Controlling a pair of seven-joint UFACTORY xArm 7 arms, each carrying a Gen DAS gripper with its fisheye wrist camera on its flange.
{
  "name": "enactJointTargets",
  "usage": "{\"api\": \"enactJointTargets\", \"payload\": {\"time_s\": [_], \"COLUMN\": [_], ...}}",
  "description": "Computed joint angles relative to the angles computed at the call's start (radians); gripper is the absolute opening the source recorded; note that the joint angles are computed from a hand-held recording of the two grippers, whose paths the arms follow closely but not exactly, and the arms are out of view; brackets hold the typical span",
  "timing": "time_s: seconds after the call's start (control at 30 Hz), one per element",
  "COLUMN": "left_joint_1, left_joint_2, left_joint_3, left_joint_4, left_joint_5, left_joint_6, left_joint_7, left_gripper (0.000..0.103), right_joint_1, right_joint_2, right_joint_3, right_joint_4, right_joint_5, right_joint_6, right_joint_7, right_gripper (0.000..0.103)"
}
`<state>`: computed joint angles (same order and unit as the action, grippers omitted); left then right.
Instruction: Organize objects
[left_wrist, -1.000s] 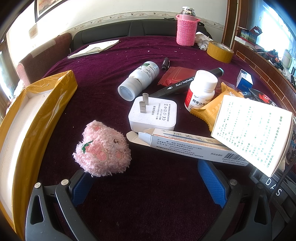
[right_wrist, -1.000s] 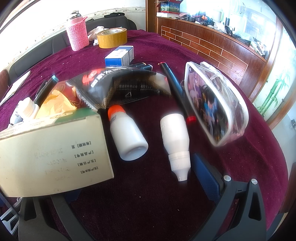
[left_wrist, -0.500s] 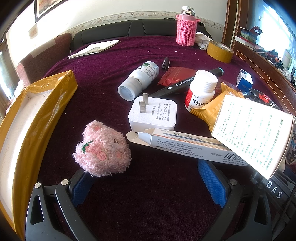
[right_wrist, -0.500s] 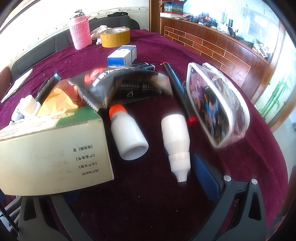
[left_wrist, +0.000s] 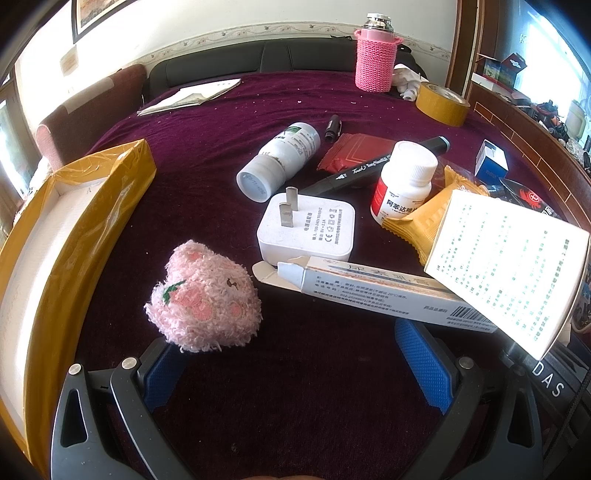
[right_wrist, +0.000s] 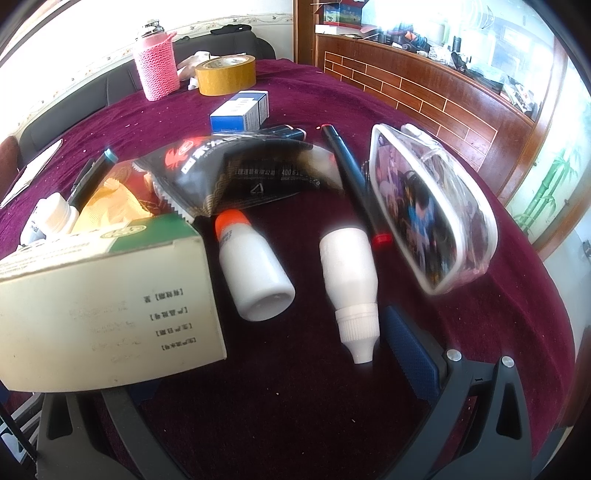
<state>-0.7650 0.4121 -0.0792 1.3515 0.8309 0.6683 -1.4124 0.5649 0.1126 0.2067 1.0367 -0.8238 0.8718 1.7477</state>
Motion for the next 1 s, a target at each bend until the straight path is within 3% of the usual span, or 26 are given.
{"api": "enactJointTargets", "payload": {"time_s": [0.33, 0.4, 0.47, 0.57, 0.8, 0.87, 0.93, 1.0], "left_joint_1": [-0.007, -0.015, 0.036, 0.059, 0.037, 0.062, 0.119, 0.149], "left_joint_2": [-0.012, -0.018, -0.031, -0.063, -0.079, -0.105, -0.172, -0.246], "left_joint_3": [-0.004, 0.002, -0.043, -0.051, -0.038, -0.047, -0.070, -0.067], "left_joint_4": [-0.012, -0.017, -0.034, -0.088, -0.105, -0.150, -0.251, -0.340], "left_joint_5": [-0.002, -0.018, -0.076, -0.105, -0.090, -0.104, -0.178, -0.195], "left_joint_6": [0.011, 0.012, -0.014, -0.084, -0.073, -0.142, -0.277, -0.376], "left_joint_7": [-0.011, 0.005, 0.118, 0.221, 0.185, 0.217, 0.282, 0.282], "left_gripper": [0.102, 0.102, 0.102, 0.102, 0.102, 0.101, 0.101, 0.101], "right_joint_1": [-0.002, -0.014, -0.035, -0.042, -0.056, -0.063, -0.068, -0.075], "right_joint_2": [0.001, -0.018, -0.038, -0.045, -0.096, -0.115, -0.148, -0.208], "right_joint_3": [0.000, -0.003, -0.004, 0.004, 0.022, 0.026, 0.034, 0.048], "right_joint_4": [0.004, -0.019, -0.043, -0.053, -0.115, -0.135, -0.165, -0.216], "right_joint_5": [0.003, 0.021, 0.063, 0.086, 0.152, 0.197, 0.233, 0.225], "right_joint_6": [-0.001, -0.030, -0.083, -0.096, -0.159, -0.175, -0.175, -0.186], "right_joint_7": [-0.008, -0.047, -0.132, -0.177, -0.320, -0.370, -0.393, -0.373], "right_gripper": [0.103, 0.103, 0.103, 0.103, 0.103, 0.103, 0.103, 0.103]}}
